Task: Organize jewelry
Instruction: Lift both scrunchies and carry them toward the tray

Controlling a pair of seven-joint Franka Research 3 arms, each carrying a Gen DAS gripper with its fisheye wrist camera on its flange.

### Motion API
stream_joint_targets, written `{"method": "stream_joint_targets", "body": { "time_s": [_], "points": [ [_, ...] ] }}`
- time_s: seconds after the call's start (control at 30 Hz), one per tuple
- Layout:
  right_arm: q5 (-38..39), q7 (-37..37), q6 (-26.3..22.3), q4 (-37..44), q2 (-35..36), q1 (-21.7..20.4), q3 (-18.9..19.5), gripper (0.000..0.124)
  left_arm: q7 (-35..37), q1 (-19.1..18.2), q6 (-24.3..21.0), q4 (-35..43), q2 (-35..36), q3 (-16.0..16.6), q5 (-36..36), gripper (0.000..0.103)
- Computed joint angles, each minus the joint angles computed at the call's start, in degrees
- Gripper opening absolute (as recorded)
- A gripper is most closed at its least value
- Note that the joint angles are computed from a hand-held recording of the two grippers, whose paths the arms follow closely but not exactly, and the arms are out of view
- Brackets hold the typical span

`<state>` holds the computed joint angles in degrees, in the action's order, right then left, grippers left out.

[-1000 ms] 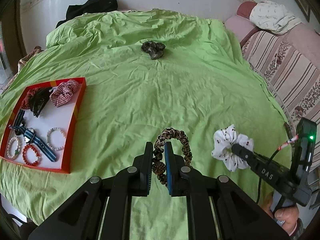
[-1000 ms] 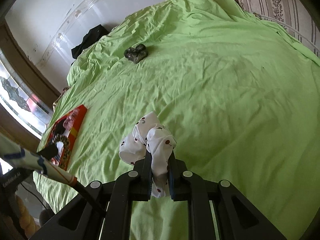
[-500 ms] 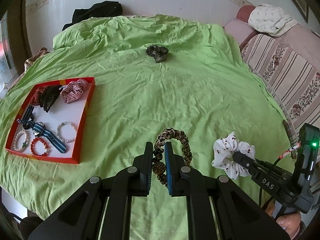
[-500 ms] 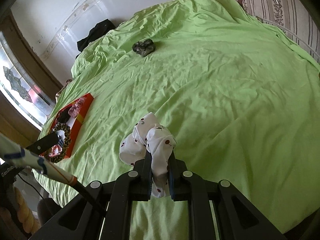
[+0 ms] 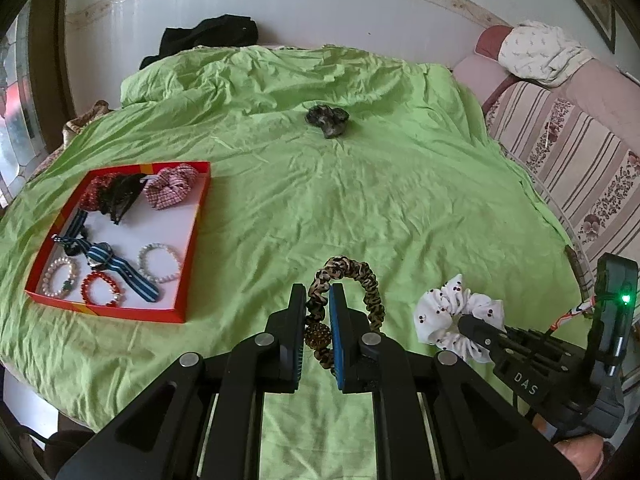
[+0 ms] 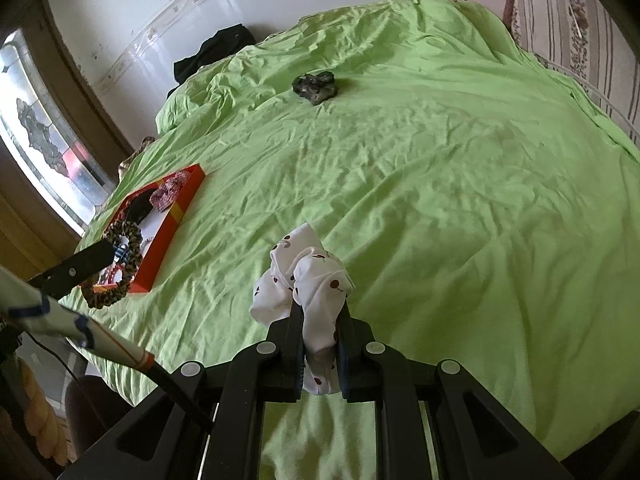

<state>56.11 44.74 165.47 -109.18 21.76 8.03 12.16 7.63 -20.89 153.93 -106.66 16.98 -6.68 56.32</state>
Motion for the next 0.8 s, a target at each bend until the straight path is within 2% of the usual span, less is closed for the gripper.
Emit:
{"method": "stream_joint_targets", "body": {
  "time_s": [0.23, 0.8],
  "points": [
    [-2.62, 1.69, 0.77, -0.80, -0.56, 1.52, -0.29, 0.014, -3.38, 0.92, 0.49, -2.88, -1.80, 0.70, 2.12, 0.011],
    [-11.79, 7.98, 0.76, 0.51, -0.38, 4.61, -0.41, 0.014, -11.42, 4.89, -1.89, -9.50, -6.46, -0.12, 8.04, 0.011]
  ]
}}
